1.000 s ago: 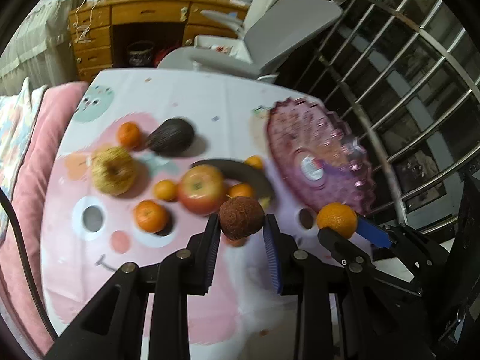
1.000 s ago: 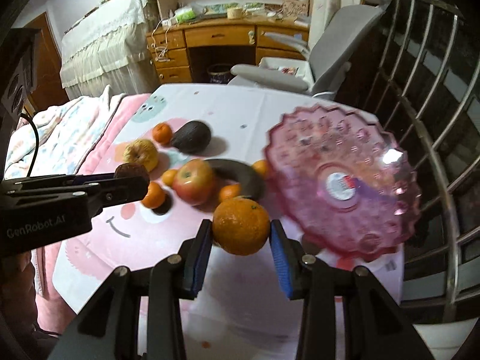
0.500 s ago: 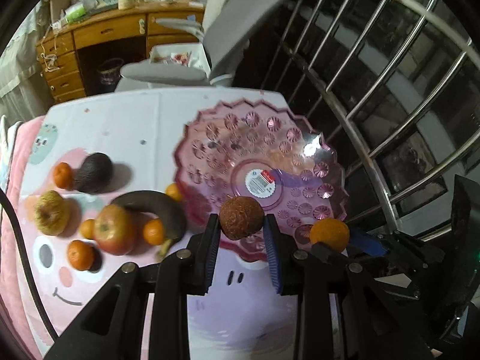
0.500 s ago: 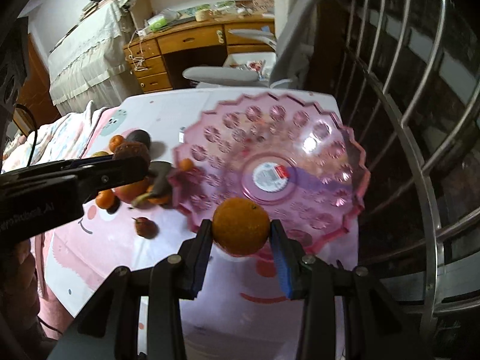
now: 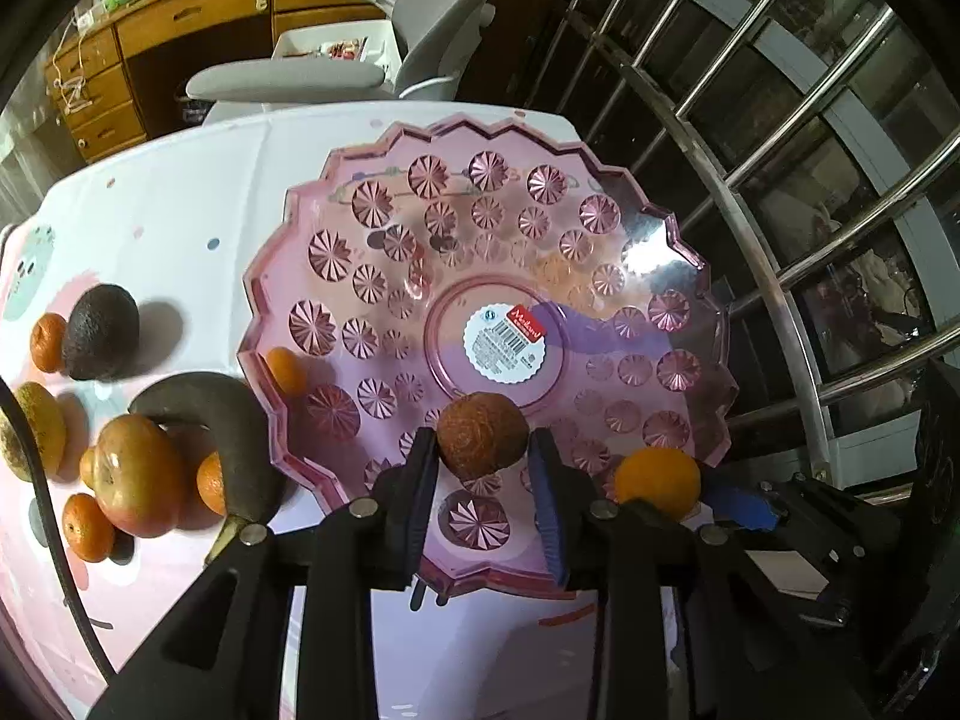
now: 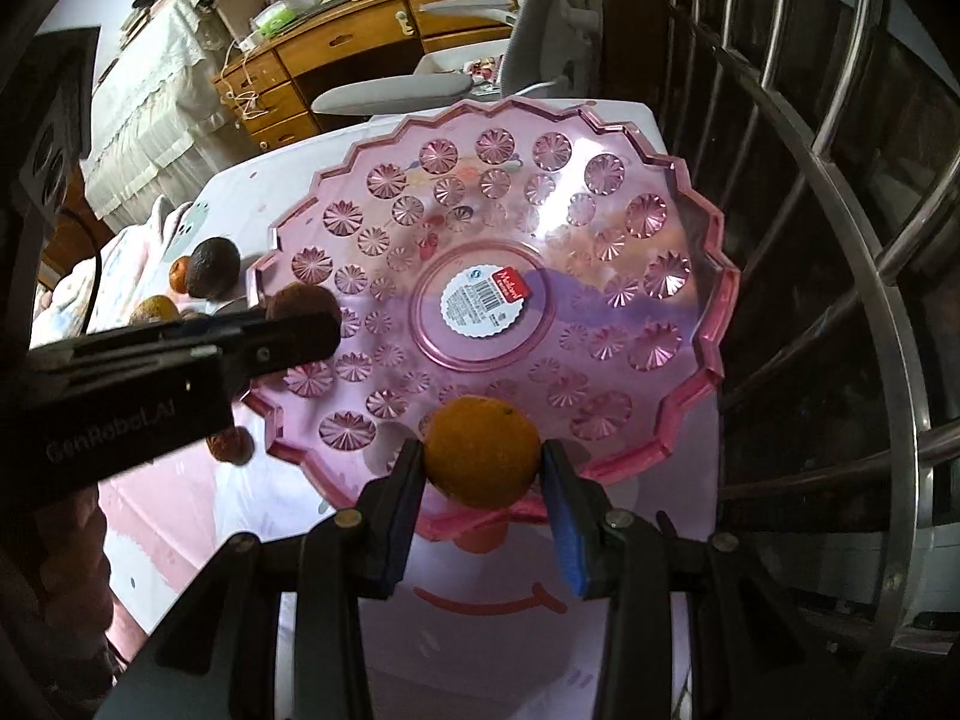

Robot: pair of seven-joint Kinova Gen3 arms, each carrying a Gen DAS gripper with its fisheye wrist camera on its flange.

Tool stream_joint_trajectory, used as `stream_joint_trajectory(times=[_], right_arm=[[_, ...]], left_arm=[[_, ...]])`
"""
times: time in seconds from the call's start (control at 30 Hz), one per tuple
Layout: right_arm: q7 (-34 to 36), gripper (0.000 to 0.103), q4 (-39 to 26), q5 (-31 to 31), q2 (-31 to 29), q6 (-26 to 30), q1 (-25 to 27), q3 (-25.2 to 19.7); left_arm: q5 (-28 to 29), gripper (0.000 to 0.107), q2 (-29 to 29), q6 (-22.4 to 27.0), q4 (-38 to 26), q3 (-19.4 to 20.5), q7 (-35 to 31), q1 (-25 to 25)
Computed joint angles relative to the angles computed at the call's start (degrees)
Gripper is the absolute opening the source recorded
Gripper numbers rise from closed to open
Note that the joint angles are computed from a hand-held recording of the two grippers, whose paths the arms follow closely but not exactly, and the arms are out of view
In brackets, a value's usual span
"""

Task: Organize fruits
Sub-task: 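Carry both fruits over the pink bowl and open the left tool to drop the brown fruit, then open the right tool to drop the mandarin into the pink bowl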

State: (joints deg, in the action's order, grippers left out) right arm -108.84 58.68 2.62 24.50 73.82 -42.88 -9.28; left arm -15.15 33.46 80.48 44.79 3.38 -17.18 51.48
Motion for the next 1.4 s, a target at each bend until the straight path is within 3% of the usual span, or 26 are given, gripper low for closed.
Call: stream_joint_trajectory(times=[0.13,0.33,0.53,0.93,1.2,1.4], right_arm=[[-1.1,0.04,-0.5,-0.4,0.3,0.1,-0.1,0.2],[-2.5,0.041,-0.9,-0.5,0.1,0.6,-0.4,0.1],[-4.0,0.043,-0.4,-0.5,-1.3,0.0,-1.3,-0.3],[-9.8,0.046,-1.2,2.6,-2.3,0.3,-6.3,-0.8],[-18.0,0.046,-1.8,3.6,-1.3,1.0,-10.7,-1.0],[-27.1,0.046,-3.2,4.7,0.1,1.6,-14.9,-0.5]], left_arm=[[-0.5,0.053,-1.8,-2.1,2.9,-0.3,1.3,0.2],[-2.4,0.061,-4.7,-2.7,5.7,0.0,4.2,0.8],[-4.1,0.061,-7.3,-1.0,8.6,0.9,7.6,1.7],[-7.3,0.062,-16.6,1.3,21.4,5.5,15.6,2.4],[-6.3,0.062,-23.7,1.3,31.4,10.1,19.0,-0.7],[-2.6,0.062,-30.0,-0.4,38.7,13.3,15.0,-6.0]])
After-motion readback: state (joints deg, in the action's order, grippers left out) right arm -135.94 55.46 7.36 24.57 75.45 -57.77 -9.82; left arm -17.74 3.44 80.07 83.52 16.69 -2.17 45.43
